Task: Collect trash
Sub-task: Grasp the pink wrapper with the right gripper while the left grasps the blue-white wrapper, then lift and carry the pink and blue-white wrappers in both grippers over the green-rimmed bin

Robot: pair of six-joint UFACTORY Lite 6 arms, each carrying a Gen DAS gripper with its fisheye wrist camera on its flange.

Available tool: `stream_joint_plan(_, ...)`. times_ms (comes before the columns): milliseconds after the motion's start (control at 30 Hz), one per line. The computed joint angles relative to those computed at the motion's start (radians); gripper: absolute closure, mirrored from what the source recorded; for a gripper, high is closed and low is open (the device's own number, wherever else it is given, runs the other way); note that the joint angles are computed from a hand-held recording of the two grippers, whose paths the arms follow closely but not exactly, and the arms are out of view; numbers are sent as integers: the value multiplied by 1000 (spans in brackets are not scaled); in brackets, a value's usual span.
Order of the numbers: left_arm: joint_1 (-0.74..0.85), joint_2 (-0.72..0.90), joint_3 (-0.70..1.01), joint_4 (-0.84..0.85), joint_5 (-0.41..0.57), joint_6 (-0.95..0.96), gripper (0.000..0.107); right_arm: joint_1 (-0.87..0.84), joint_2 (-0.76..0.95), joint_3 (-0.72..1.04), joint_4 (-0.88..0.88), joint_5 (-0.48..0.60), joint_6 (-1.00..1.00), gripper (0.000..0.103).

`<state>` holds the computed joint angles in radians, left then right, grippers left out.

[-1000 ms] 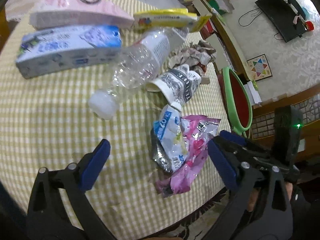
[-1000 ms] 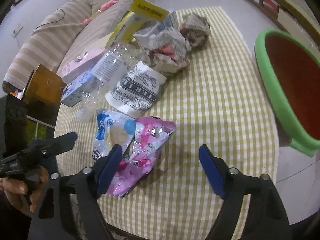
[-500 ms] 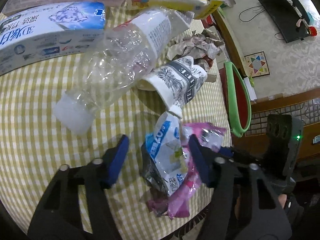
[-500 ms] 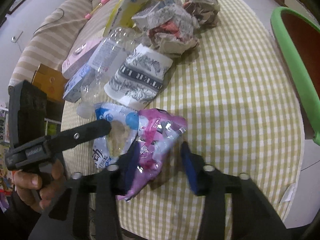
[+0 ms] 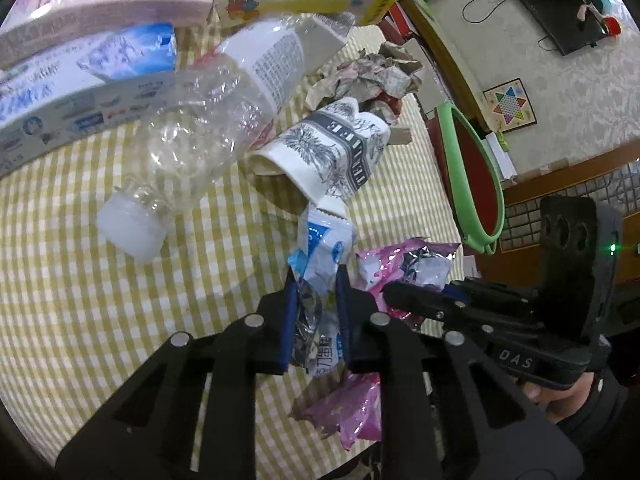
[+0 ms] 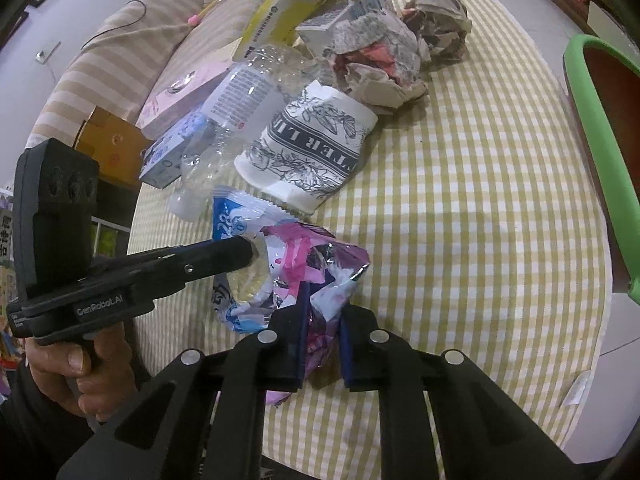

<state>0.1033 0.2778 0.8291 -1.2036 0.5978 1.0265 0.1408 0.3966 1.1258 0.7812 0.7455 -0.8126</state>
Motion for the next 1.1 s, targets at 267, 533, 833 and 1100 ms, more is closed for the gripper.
stream_joint_plan(267,-35,-213,-101,135,-117,-117,90,-25,-115,-55,1,7,-62,92)
stream_joint_plan(533,-17,-347,-158,220,-149,-206,90,-64,-206,-104,20,22,-127,92)
stream_joint_plan(833,-65,-397,-149,300,-166,-321,90,-85,-236,-94,39,28,-140,92)
stream_joint_plan(1100,-112,-386,-92,344,-164,-385,90,-144,-259,-55,31,24,-157,92)
